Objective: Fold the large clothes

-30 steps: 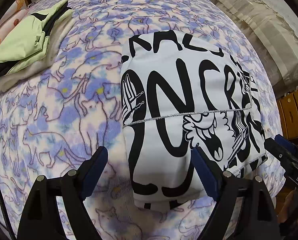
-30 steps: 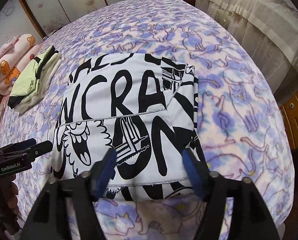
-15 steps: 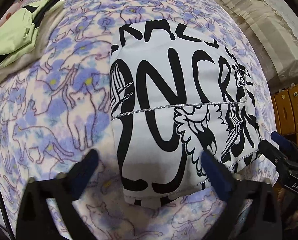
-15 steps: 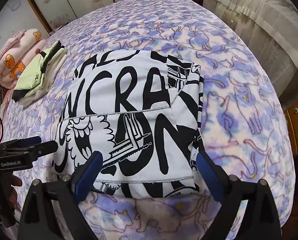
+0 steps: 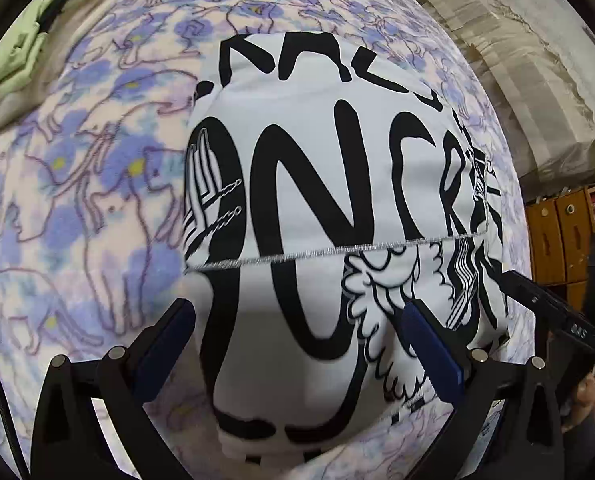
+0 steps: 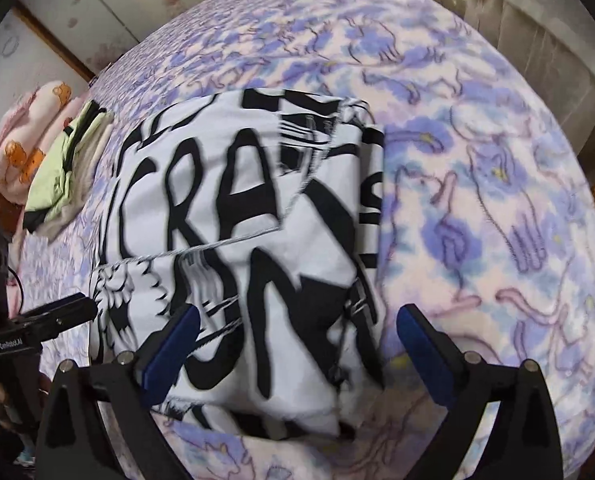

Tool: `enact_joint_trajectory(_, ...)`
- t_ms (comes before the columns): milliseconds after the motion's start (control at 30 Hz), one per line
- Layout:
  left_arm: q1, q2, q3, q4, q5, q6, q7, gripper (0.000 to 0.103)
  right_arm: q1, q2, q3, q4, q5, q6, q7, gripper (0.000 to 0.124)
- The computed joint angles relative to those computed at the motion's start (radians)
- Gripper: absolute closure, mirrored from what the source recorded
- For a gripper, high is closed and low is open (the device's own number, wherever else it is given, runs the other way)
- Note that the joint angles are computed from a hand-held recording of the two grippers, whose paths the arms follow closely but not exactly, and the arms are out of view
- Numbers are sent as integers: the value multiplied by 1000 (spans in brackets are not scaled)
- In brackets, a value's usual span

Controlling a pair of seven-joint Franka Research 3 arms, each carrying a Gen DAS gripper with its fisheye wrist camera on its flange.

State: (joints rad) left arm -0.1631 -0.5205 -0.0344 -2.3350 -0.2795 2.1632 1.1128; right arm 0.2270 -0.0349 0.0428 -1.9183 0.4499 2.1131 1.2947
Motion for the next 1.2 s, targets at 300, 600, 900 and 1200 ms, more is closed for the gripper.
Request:
enact_joint_trajectory(300, 3, 42, 19, -25, -32, 71, 54, 0, -84, 194, -24, 143, 242, -203, -149, 25)
enact_joint_trajectory(600, -10, 60, 109, -82, -255, 124, 242, 0, -125, 276, 7, 220, 368, -308, -290, 27)
enact_joint_trajectory(900, 37, 96, 99, -109, -449, 116, 340, 0, -122, 312, 12, 265, 328, -356, -289, 23)
enact_joint_trajectory(1200, 47, 112, 36, -74, -384, 135, 270, 0, -78, 265, 15, 234, 220, -308, -255, 21)
